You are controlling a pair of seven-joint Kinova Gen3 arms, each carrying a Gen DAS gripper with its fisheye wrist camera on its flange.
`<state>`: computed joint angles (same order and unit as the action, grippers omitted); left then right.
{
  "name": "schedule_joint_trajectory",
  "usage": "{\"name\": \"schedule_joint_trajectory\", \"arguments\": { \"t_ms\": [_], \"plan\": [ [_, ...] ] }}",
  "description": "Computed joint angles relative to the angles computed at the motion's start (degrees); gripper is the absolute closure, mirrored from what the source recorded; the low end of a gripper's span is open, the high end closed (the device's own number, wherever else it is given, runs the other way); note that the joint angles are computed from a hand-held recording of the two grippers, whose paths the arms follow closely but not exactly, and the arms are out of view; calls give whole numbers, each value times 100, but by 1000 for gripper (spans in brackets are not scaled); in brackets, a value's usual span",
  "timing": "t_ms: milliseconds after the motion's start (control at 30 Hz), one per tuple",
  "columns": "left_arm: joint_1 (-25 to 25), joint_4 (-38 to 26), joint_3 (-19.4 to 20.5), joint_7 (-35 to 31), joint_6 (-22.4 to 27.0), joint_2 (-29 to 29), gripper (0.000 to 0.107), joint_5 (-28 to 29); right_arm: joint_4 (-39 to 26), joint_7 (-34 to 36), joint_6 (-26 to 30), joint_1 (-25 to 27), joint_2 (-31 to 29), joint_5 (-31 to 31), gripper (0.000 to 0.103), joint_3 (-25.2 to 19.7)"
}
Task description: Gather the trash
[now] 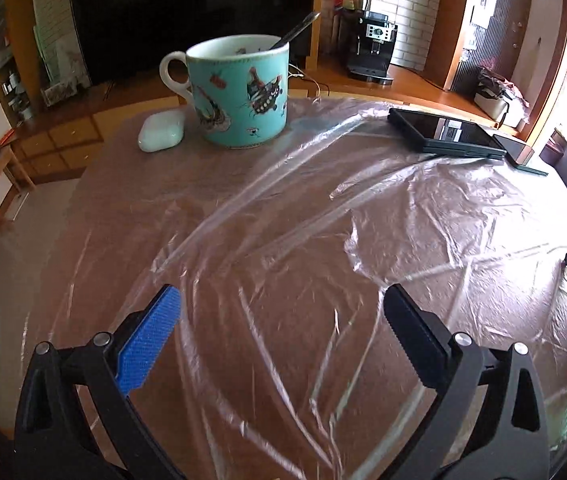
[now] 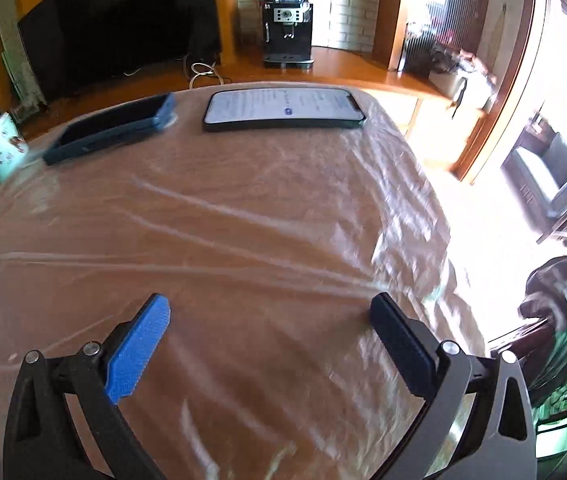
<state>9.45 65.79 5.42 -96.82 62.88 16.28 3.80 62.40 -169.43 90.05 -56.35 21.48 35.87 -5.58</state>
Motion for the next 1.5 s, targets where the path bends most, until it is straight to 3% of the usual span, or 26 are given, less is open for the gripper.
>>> {"name": "schedule_joint_trajectory", "arguments": {
  "t_ms": [167, 400, 1500],
  "plan": [
    [14, 37, 0, 125, -97, 73, 6, 58, 68, -161, -21, -92, 32, 178, 4, 35],
    [353, -27, -76, 597, -49, 94, 6, -486, 7, -199, 51, -116, 64, 189, 4, 28],
    [351, -109, -42, 622, -35, 172, 6, -505, -3, -191, 55, -119, 65, 185, 4, 36]
  ]
}}
